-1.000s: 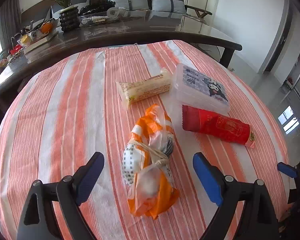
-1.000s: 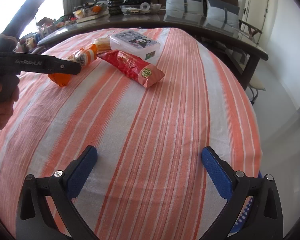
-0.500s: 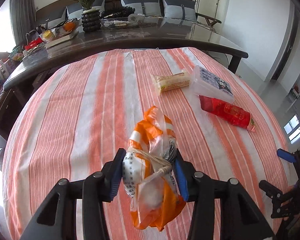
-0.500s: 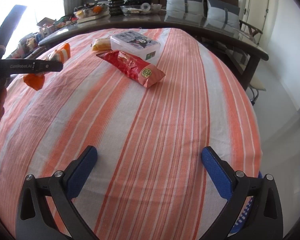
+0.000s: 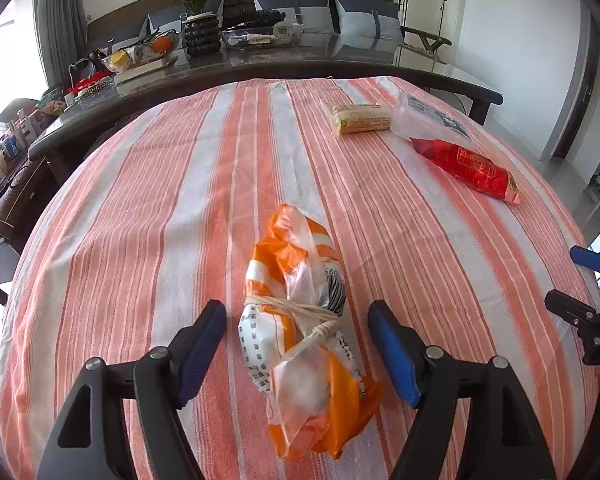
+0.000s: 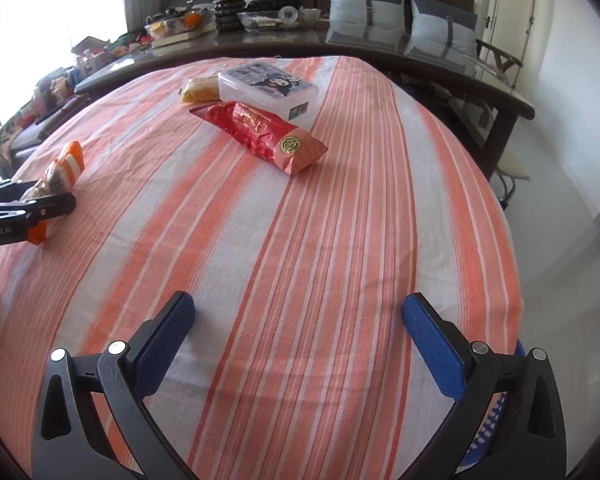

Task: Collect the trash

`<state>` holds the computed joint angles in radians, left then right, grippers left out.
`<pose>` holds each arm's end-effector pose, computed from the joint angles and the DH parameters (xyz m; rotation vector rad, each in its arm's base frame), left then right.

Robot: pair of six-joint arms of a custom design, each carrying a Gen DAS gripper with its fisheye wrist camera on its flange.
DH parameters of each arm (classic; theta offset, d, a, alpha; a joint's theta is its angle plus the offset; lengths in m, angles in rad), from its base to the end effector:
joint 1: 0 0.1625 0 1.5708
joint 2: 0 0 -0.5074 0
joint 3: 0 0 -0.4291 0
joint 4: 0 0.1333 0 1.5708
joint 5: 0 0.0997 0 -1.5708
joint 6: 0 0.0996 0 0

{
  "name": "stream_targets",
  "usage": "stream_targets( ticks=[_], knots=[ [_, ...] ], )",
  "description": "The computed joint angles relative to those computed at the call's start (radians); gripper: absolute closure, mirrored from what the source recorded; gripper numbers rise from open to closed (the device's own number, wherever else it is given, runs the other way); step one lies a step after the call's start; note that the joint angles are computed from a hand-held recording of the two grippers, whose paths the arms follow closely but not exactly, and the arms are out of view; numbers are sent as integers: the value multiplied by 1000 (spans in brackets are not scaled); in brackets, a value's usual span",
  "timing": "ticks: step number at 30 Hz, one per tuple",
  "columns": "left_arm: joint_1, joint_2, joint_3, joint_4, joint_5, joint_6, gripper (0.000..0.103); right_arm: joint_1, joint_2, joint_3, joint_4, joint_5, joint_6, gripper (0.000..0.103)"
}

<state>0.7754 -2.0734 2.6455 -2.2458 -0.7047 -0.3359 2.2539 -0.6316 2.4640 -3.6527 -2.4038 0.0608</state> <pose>-0.0122 -0.3049 0.3209 0.4853 2.3229 -0.6910 0.3061 -0.2817 0.0073 0.6005 -2.2967 0.6580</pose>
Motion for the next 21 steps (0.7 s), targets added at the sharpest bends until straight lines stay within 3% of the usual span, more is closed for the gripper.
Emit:
stream_targets(
  ticks=[4, 8, 11, 16, 21],
  knots=[
    [5, 3, -1, -5, 2, 3, 25, -10, -14, 1, 16, 22, -10, 0],
    [8, 3, 0, -14, -2, 7, 25, -56, -55, -4, -13, 118, -140, 2],
    [14, 6, -1, -24, -6, 13, 25, -88, -104, -65, 89, 167, -211, 2],
    [15, 8, -1, -29, -8, 14, 25, -122, -107, -201, 284, 158, -309, 2],
    [15, 8, -1, -28, -8, 14, 25, -146, -84, -247, 376, 186, -322, 16]
  ],
)
